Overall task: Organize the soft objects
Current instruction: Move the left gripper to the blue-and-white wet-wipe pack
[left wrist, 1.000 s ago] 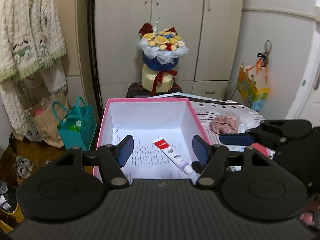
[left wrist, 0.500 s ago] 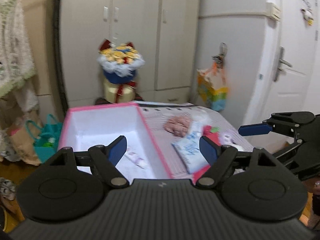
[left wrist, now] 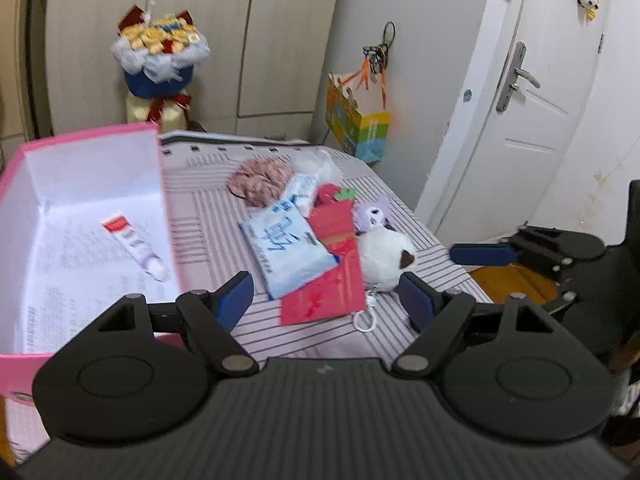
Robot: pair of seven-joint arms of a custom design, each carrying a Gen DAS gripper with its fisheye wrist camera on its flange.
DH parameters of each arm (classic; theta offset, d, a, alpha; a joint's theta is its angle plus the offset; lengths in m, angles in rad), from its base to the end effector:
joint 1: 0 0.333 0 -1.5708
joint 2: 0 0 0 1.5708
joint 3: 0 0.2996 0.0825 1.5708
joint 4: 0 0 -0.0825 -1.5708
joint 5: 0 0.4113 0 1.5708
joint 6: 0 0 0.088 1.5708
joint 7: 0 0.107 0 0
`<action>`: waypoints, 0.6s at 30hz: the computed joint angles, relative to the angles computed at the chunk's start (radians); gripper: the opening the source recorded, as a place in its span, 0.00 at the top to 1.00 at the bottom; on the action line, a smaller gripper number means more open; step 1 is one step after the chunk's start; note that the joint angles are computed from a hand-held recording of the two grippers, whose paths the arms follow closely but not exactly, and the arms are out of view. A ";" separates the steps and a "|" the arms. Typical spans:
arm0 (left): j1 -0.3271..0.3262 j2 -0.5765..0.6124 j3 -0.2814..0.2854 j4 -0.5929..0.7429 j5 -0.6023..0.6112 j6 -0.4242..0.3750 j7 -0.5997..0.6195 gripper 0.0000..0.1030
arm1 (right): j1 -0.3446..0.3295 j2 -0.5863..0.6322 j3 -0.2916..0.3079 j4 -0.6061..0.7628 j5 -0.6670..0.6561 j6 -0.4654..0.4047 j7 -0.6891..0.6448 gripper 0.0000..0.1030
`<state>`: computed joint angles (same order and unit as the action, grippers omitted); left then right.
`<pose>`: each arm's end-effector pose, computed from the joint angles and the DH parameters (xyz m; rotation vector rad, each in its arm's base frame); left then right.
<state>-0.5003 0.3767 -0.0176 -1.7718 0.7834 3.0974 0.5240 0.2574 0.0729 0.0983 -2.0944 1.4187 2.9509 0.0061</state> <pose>0.5812 -0.3971 0.4150 -1.5465 1.9568 -1.1890 0.5826 0.1460 0.4026 -1.9771 1.0465 -0.5506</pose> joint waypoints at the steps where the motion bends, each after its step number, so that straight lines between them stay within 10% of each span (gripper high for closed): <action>1: 0.025 0.020 -0.035 0.018 -0.036 -0.009 0.029 0.23 | 0.000 0.014 0.002 0.011 0.019 0.001 -0.036 0.20; 6: 0.109 0.130 -0.161 0.129 -0.215 -0.060 0.183 0.23 | -0.003 0.094 0.024 0.087 0.088 0.028 -0.212 0.20; 11: -0.051 0.228 0.010 0.308 -0.135 -0.216 0.090 0.25 | -0.016 0.184 0.040 0.175 0.071 0.012 -0.256 0.20; 18: 0.070 0.366 -0.136 0.473 -0.303 -0.264 0.238 0.30 | -0.041 0.310 0.073 0.292 -0.058 0.037 -0.175 0.20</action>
